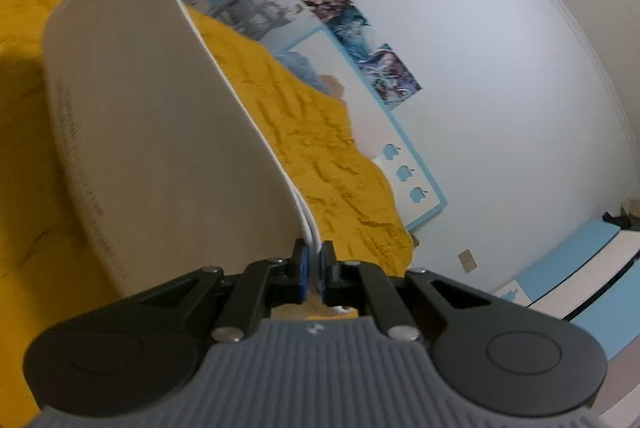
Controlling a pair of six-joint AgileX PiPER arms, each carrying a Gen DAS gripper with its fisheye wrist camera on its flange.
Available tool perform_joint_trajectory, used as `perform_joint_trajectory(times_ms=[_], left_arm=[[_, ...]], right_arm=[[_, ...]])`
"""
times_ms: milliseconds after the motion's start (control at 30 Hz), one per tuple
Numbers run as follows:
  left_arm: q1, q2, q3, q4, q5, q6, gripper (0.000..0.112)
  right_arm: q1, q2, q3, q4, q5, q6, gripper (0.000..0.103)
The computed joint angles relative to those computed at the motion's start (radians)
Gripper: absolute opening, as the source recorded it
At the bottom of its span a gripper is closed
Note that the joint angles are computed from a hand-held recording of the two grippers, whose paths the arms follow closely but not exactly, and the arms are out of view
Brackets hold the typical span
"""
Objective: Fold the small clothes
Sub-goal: 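Lift the hem with both grippers and fold it toward the collar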
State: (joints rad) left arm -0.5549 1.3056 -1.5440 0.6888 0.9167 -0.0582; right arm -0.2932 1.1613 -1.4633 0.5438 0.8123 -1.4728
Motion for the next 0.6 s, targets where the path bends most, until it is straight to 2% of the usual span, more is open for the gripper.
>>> perform_joint_trajectory(times_ms=[133,267,400,533,600], left_arm=[[0.117,0.185,-0.168,-0.087,-0.062,0.079,0.006],[0.203,0.383,-0.370,-0.220,-0.024,0.165,0.006],[0.262,0.577,-0.520,-0.294,0.005,0.215,0.006],[0.308,0.723,-0.598,-0.353,0.016,0.229,0.007],[0.331,0.788,-0.629,-0.385,0.018,0.245,0.007]], right_arm=[[0.106,0.217,-0.189,-0.114,-0.078,0.153,0.000],[0.174,0.444,-0.372,-0.209,-0.099,0.270,0.000],[0.229,0.662,-0.499,-0.287,-0.140,0.348,0.000],[0.266,0.903,-0.676,-0.359,-0.140,0.448,0.000],[0.286,1.045,-0.820,-0.406,-0.105,0.499,0.000]])
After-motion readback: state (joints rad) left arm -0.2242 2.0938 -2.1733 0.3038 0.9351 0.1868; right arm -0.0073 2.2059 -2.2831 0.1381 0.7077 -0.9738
